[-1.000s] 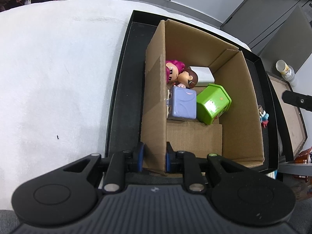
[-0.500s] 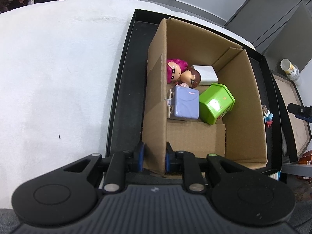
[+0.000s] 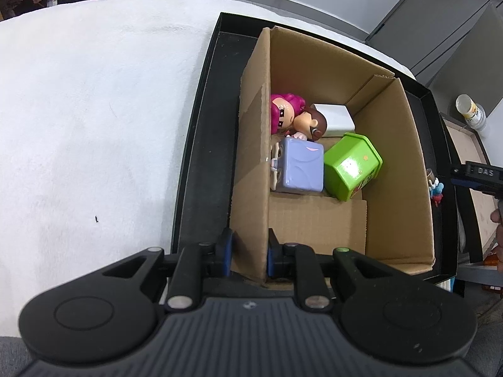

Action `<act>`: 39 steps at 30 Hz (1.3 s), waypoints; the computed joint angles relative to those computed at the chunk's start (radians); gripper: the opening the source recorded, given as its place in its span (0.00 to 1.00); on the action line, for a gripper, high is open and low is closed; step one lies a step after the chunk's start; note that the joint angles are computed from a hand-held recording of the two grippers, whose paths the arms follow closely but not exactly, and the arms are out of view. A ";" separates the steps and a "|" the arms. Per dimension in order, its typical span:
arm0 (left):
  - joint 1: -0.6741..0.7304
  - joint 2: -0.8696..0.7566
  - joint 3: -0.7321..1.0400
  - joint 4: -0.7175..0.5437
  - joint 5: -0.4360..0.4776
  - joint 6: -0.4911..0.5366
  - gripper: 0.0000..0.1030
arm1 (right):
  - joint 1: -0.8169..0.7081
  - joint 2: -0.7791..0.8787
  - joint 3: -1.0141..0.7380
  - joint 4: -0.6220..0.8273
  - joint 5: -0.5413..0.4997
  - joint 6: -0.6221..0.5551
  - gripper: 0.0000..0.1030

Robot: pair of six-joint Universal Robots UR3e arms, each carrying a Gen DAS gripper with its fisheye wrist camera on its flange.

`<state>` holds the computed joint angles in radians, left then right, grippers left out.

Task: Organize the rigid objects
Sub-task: 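Move the right gripper over the red-and-blue figurine holding a glass mug, then close the right gripper on the red-and-blue figurine and lift it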

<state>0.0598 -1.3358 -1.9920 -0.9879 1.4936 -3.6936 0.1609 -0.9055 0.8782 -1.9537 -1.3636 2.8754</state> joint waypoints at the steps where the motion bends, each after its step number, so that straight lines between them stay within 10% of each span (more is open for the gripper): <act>1: -0.002 -0.001 0.001 0.000 0.002 0.000 0.19 | -0.002 0.002 0.000 0.001 0.002 -0.003 0.58; 21: -0.018 0.004 -0.012 0.010 0.022 -0.025 0.19 | -0.017 -0.005 -0.013 0.135 0.069 -0.064 0.52; 39: -0.021 -0.008 0.002 -0.001 0.025 -0.031 0.19 | 0.047 0.039 -0.036 0.084 -0.095 -0.011 0.53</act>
<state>0.0387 -1.3436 -1.9904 -0.9886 1.5189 -3.7244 0.2075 -0.8668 0.8427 -1.8699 -1.4583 2.8646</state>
